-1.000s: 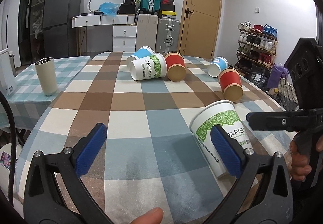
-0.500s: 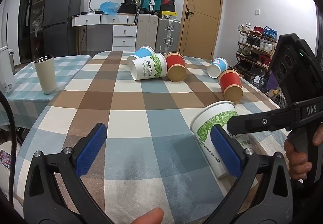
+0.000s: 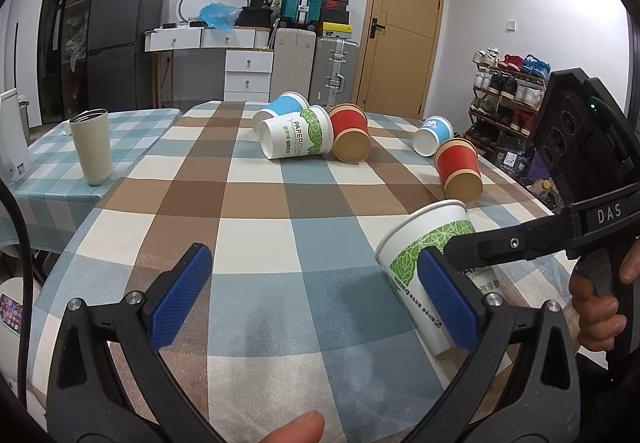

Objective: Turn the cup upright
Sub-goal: 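Close the right gripper on the white cup while the left gripper releases it, then rotate the right gripper to turn the white cup opening up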

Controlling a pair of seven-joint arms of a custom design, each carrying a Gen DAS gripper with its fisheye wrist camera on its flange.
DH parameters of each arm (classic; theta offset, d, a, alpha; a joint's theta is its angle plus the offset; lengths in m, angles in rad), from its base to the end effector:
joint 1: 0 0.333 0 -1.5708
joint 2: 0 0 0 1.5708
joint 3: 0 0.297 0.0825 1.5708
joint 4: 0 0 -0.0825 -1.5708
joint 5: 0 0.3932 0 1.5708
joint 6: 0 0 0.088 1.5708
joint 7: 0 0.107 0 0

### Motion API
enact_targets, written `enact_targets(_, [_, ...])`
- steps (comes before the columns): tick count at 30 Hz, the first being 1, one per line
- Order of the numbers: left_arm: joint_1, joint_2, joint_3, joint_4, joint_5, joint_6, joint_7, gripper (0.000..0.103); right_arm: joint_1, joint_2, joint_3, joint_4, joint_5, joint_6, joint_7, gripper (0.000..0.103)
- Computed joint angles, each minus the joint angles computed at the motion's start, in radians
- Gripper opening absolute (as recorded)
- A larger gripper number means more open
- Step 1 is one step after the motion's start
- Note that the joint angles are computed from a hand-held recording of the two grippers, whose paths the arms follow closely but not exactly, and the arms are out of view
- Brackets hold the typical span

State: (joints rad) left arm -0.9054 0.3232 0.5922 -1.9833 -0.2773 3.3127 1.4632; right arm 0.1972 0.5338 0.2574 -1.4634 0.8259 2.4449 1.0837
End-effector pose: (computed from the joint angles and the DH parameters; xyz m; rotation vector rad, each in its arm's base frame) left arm 0.6166 -0.2054 0.4373 -1.5908 1.6447 -1.1070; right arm 0.6786 0.2928 0.4114 -1.8615 1.3176 0.2945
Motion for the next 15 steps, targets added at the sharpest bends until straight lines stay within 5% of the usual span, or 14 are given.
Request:
enact_targets(6, [0.004, 0.001, -0.004, 0.001, -0.001, 0.001, 0.002, 0.102, 0.024, -0.063, -0.006, -0.09, -0.009, 0.175, -0.065, 0.062])
enact_targets(11, [0.008, 0.001, -0.008, 0.001, -0.006, 0.004, 0.004, 0.102, 0.08, -0.088, -0.026, -0.161, -0.126, 0.412, -0.061, 0.062])
enact_targets(15, [0.011, 0.001, -0.013, 0.001, -0.012, 0.005, 0.013, 0.102, 0.085, -0.079, -0.018, -0.173, -0.226, 0.501, -0.017, 0.062])
